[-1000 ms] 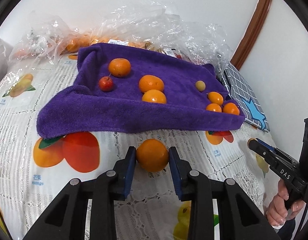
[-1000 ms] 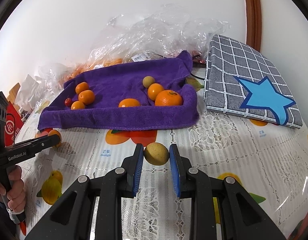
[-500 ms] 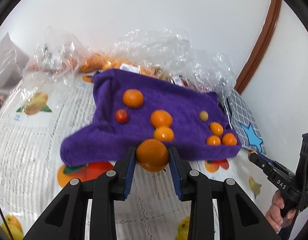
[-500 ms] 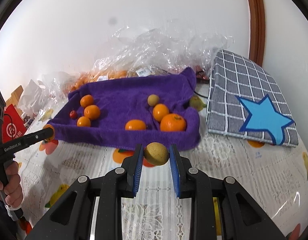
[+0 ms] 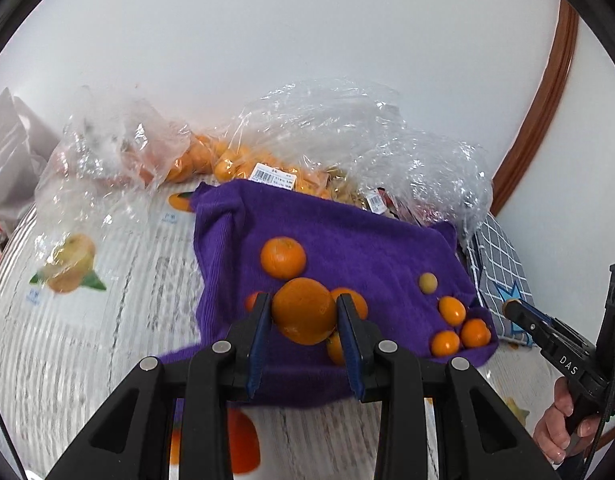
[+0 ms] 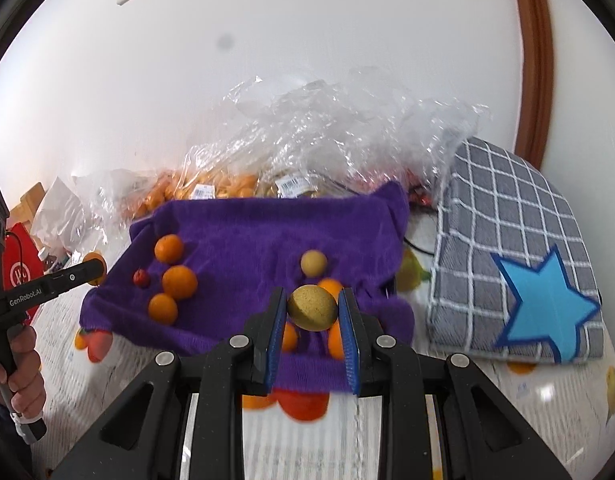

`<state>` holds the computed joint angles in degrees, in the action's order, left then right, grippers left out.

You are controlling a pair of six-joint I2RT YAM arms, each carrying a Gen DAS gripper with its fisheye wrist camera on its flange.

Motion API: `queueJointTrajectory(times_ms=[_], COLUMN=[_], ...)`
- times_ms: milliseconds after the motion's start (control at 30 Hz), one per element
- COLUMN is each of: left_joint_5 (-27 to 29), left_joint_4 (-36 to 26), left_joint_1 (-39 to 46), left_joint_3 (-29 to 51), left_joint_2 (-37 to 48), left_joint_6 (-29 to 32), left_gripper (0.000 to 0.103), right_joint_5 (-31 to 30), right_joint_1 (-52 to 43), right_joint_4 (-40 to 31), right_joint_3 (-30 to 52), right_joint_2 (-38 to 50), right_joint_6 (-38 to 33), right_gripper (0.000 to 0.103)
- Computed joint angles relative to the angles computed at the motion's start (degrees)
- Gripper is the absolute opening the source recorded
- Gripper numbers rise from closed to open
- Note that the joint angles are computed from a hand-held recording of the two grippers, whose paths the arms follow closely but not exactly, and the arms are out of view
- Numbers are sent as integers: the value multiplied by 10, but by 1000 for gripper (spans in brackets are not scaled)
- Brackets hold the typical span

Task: Organize fruits
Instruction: 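Carry the yellow fruit and the orange onto the purple towel, then open both tools to release the fruits on the towel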

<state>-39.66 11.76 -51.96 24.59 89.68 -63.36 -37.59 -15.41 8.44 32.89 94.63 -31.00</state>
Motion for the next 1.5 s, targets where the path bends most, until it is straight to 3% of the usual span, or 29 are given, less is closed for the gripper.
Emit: queueJointTrajectory(times_ms=[233,400,1067,1400,1500], left_joint_5=[68,97,104,96,97], left_joint_4=[76,105,127,121,91], left_joint_1=[78,102,118,113,110], left_joint_3=[31,51,71,78,87], left_joint_2=[79,125,175,184,176], left_joint_6=[64,75,95,103,98], left_gripper=[32,32,32,32,35], right_joint_5=[38,61,99,104,99], right_joint_1=[64,92,124,128,125], right_joint_4=[23,39,70,85,87], right_joint_3=[50,64,80,75,68], right_joint_2=[67,109,181,190,185], right_joint_6=[32,31,25,28,23], right_gripper=[26,26,26,26,29])
